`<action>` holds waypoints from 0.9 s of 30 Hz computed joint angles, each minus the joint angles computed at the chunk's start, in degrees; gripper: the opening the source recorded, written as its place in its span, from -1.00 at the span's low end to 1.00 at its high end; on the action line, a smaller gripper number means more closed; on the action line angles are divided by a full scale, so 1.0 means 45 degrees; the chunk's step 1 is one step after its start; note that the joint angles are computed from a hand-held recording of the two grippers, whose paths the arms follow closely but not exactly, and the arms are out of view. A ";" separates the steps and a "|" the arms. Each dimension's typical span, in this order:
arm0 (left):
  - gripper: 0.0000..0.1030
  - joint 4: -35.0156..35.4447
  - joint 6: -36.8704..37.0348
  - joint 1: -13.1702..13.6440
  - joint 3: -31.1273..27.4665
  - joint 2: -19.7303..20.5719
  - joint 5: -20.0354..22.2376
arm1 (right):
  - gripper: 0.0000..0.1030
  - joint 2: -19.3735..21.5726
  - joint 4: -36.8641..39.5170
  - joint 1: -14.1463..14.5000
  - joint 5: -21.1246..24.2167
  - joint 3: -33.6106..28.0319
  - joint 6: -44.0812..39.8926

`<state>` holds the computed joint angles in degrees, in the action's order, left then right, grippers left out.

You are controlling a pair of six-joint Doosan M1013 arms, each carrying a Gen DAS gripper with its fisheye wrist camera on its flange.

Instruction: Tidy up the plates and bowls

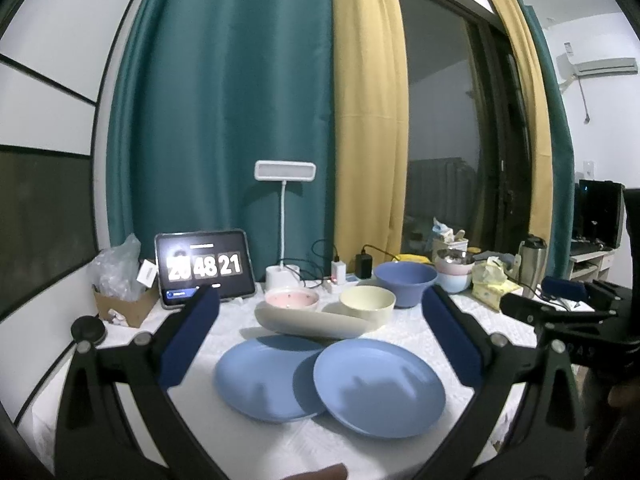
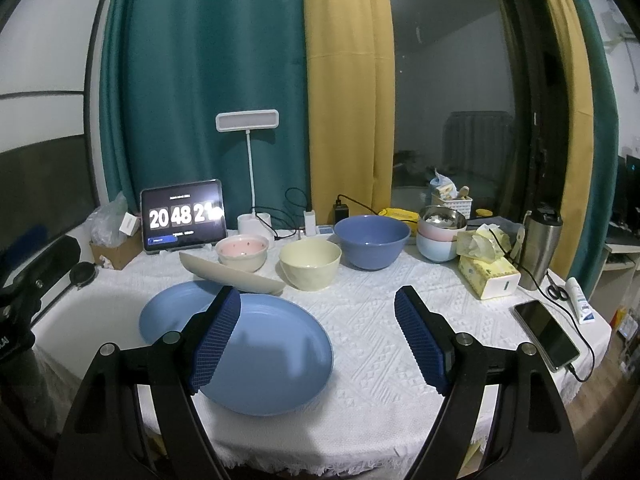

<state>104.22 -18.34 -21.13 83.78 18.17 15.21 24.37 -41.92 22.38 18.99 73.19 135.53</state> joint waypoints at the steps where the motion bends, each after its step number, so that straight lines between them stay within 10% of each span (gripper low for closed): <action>1: 0.98 -0.0052 0.0058 -0.0020 0.0003 0.0004 0.0047 | 0.61 -0.0029 0.0016 0.0001 -0.0001 0.0019 -0.0012; 27: 0.98 -0.0044 0.0196 -0.0054 0.0078 -0.0026 -0.0004 | 0.61 -0.0108 0.0033 -0.0064 -0.0092 0.0065 0.0084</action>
